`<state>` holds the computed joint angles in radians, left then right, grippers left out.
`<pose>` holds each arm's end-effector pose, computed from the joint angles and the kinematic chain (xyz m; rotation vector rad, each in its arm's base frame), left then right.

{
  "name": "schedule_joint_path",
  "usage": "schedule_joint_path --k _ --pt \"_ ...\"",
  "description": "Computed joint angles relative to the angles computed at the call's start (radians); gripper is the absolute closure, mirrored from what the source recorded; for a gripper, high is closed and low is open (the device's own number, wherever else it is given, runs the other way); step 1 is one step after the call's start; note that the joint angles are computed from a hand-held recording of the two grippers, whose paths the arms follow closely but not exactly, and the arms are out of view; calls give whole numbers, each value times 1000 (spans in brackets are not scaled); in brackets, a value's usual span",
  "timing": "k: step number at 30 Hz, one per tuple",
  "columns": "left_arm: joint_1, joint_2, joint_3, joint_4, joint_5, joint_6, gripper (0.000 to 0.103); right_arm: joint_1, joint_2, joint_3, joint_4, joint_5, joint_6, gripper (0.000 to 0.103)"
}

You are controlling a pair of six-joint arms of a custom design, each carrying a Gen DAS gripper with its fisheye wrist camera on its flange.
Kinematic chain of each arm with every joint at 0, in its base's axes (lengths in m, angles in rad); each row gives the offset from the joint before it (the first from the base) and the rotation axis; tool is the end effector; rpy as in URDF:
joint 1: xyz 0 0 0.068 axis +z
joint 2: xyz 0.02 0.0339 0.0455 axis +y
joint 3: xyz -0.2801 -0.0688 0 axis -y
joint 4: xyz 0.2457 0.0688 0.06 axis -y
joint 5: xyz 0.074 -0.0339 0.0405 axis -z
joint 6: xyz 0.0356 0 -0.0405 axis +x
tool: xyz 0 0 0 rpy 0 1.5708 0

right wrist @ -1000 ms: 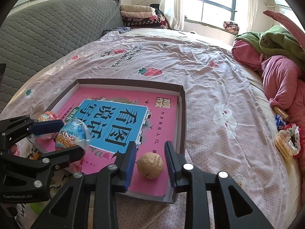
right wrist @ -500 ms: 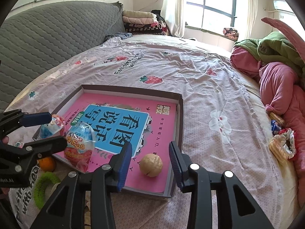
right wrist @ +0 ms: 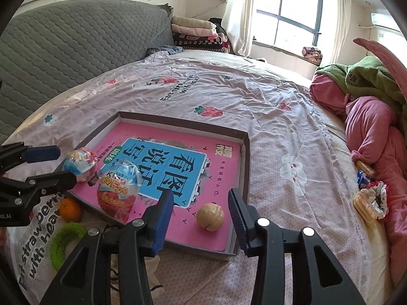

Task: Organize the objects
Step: 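Withdraw both open tools from the tray toward the green ring and fabric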

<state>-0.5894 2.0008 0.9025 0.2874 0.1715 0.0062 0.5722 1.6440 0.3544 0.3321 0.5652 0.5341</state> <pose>0.3101 -0.2147 0.0976 0.7891 2.2880 -0.4768 0.2005 0.1065 0.0884 0.1699 2.3346 -0.1881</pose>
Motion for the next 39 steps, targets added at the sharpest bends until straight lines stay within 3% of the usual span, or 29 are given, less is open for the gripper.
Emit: schedule_joint_path --k 26,39 --pt "15 -8 -48 -4 2 13 30 105 -68 -26 -66 40 52 55" --pt "8 -69 -121 13 -12 -23 30 195 -61 -37 -98 65 159 55"
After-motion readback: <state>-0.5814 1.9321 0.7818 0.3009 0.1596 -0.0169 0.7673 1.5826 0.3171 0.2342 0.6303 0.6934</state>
